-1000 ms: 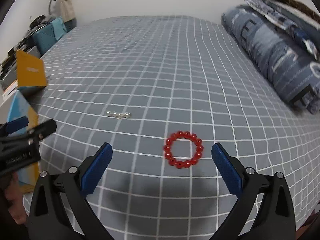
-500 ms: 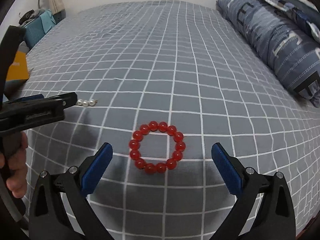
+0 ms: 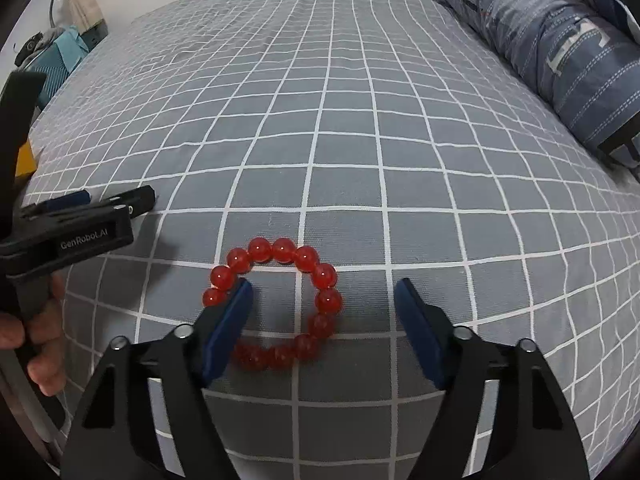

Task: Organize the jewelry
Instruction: 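Move the left gripper to the pearl string while the right approaches the red bead bracelet, then grasp the pearl string with the left gripper while the right grasps the red bead bracelet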

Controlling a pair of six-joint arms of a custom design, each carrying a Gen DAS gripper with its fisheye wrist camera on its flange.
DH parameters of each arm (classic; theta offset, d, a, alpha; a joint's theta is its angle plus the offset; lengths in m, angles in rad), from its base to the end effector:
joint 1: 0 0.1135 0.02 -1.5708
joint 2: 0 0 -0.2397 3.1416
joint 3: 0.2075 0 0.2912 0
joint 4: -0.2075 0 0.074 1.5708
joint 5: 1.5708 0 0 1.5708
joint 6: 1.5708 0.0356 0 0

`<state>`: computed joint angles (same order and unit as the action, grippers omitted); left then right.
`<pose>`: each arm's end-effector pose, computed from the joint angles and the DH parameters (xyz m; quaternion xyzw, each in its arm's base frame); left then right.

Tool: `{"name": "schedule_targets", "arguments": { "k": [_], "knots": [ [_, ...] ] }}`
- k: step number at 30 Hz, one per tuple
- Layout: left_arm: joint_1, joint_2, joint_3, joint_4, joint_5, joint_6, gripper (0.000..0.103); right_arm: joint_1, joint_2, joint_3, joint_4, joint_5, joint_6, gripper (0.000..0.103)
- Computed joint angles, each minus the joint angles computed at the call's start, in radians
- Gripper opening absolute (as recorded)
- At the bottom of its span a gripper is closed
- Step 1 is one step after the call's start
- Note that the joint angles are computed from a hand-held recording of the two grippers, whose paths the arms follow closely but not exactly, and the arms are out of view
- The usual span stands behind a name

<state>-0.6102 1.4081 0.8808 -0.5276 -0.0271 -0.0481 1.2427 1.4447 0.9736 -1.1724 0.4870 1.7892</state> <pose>0.2560 -0.1778 0.1632 0.2648 0.9298 -0.0701 0.2456 0.1006 0.2439 0.1702 0.2533 0.9362 -0.0484 0.2386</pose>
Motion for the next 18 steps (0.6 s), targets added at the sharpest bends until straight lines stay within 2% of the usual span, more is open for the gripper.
{"name": "schedule_targets", "arguments": {
  "k": [6, 11, 13, 18],
  "knots": [
    [0.001, 0.005, -0.009, 0.004, -0.006, 0.004, 0.091, -0.004, 0.026, 0.007, -0.001, -0.006, 0.002, 0.047],
    [0.011, -0.003, -0.015, -0.004, 0.008, 0.028, 0.075, 0.0, 0.015, -0.001, -0.01, -0.002, 0.032, 0.02],
    [0.007, -0.032, -0.039, -0.007, 0.01, 0.027, 0.065, 0.003, 0.0, -0.015, 0.005, 0.001, 0.036, 0.015],
    [-0.001, -0.088, -0.074, -0.022, 0.014, 0.021, 0.045, 0.006, 0.012, -0.004, 0.0, 0.003, 0.044, 0.015]
  ]
}}
